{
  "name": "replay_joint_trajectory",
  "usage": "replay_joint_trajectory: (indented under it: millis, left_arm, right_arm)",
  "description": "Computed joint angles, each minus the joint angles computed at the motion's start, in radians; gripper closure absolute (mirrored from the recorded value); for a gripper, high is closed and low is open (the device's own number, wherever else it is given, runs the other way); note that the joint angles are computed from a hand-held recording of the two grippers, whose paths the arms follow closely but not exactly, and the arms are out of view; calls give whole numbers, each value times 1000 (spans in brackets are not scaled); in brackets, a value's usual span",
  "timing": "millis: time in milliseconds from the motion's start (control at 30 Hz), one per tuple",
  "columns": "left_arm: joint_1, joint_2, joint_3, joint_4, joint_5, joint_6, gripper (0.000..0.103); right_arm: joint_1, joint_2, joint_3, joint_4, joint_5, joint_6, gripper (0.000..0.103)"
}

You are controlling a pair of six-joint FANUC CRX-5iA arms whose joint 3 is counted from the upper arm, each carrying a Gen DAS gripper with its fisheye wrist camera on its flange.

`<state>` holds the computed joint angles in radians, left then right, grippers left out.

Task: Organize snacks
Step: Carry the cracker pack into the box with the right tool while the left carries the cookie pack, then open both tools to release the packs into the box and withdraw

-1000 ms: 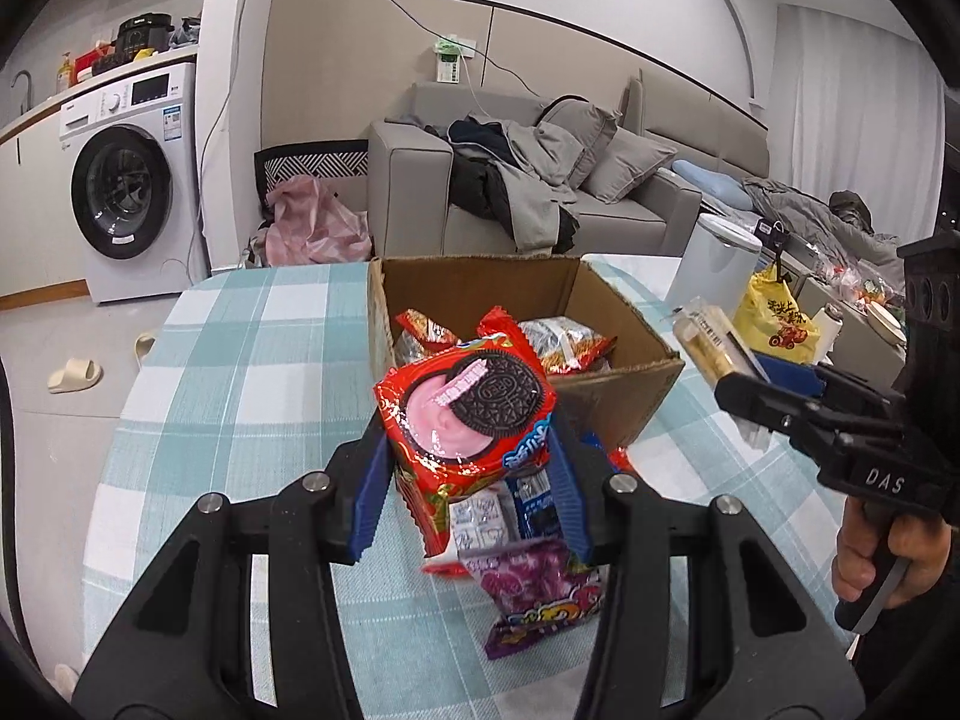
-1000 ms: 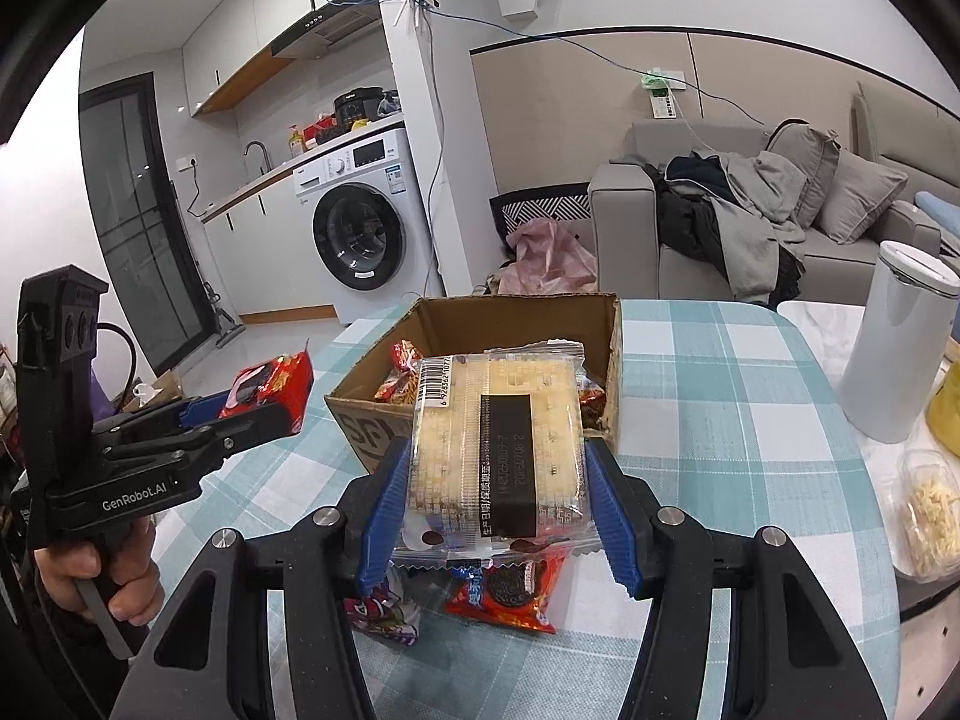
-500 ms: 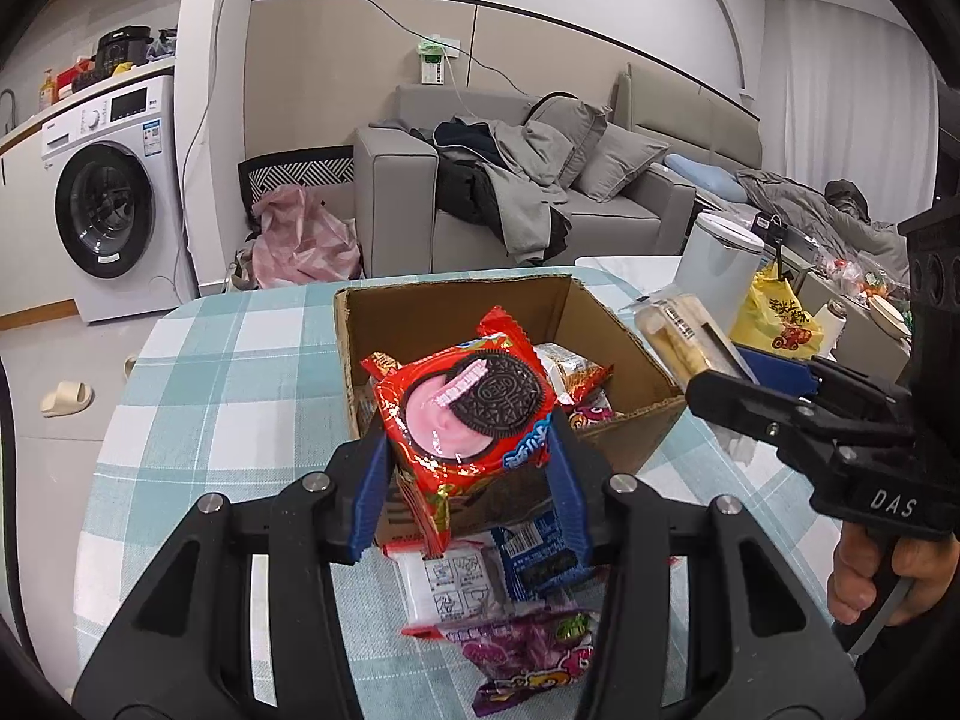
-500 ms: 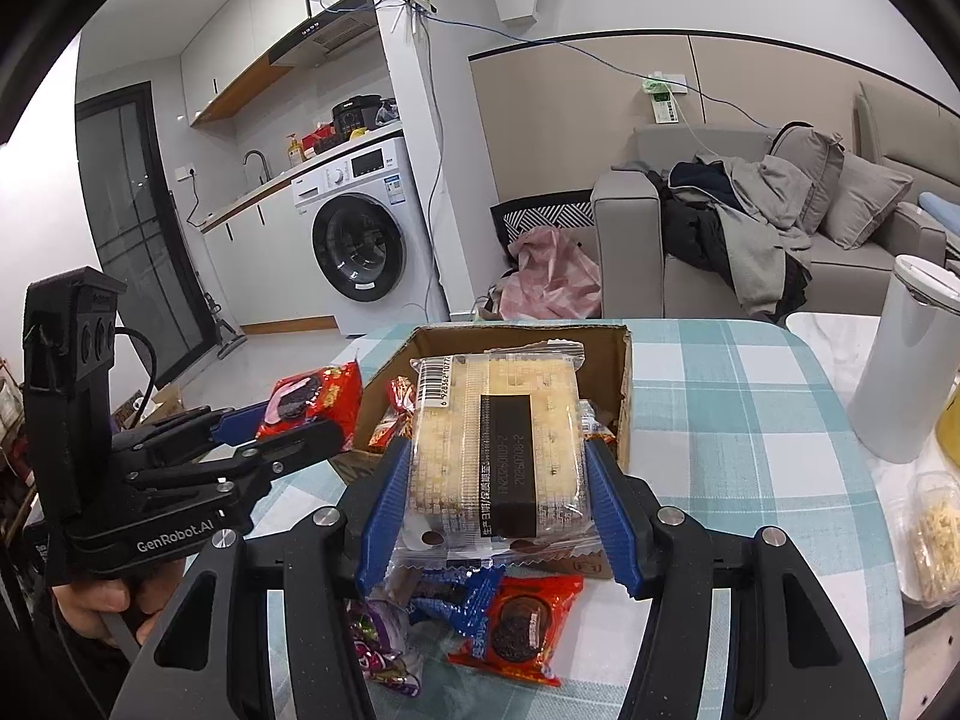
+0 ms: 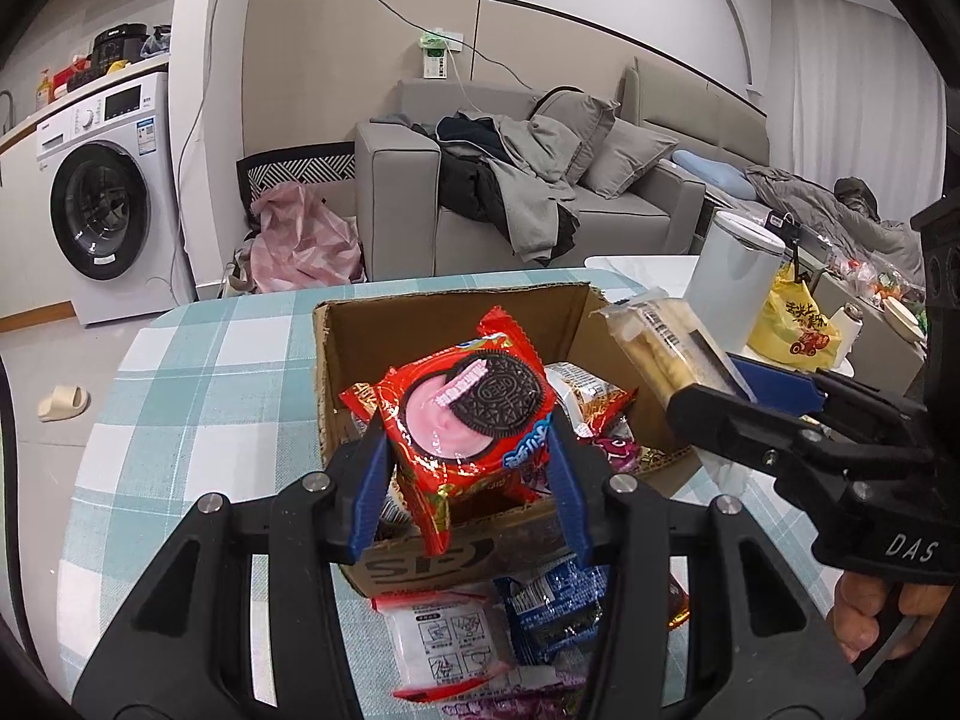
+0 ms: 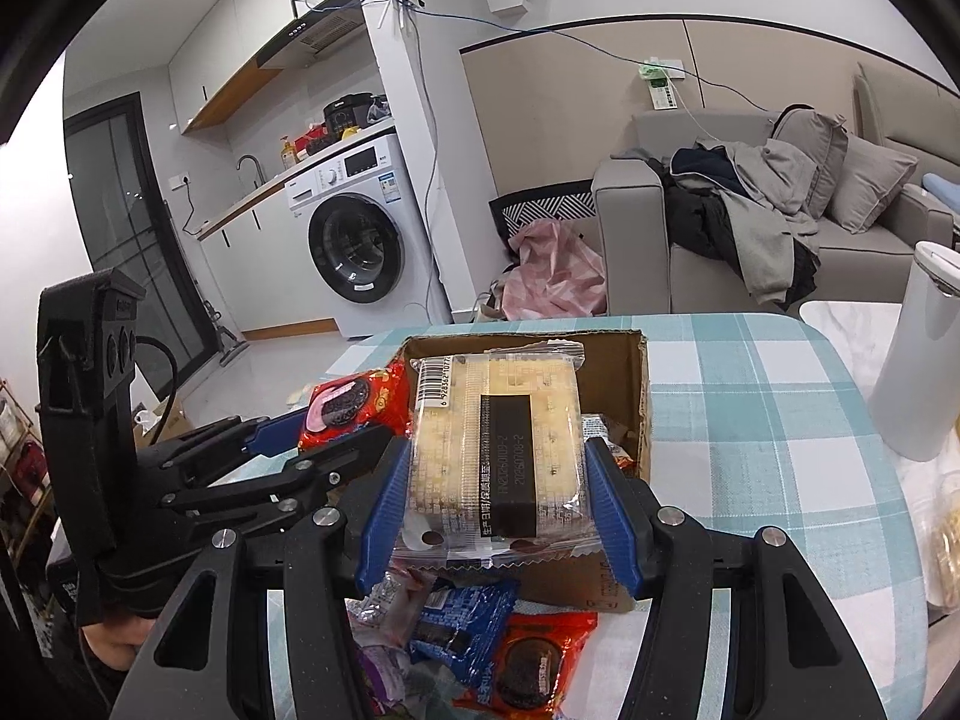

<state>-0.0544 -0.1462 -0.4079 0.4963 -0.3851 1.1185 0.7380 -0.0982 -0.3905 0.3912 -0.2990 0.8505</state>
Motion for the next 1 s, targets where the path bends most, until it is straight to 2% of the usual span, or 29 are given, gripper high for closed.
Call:
replay_joint_trajectory:
  millis: [233, 567, 900, 1000]
  left_arm:
    - [-9, 48, 7, 25, 21, -18, 58]
    - [-4, 101, 35, 42, 24, -25, 58]
    - [-7, 144, 68, -17, 35, 33, 58]
    - [-4, 144, 56, 38, 35, 7, 58]
  right_arm:
    - [-17, 39, 47, -71, -29, 60, 45]
    - [-30, 106, 101, -90, -40, 58, 45]
    - [-40, 136, 127, -107, -42, 54, 45]
    - [-40, 137, 144, -142, -58, 91, 45]
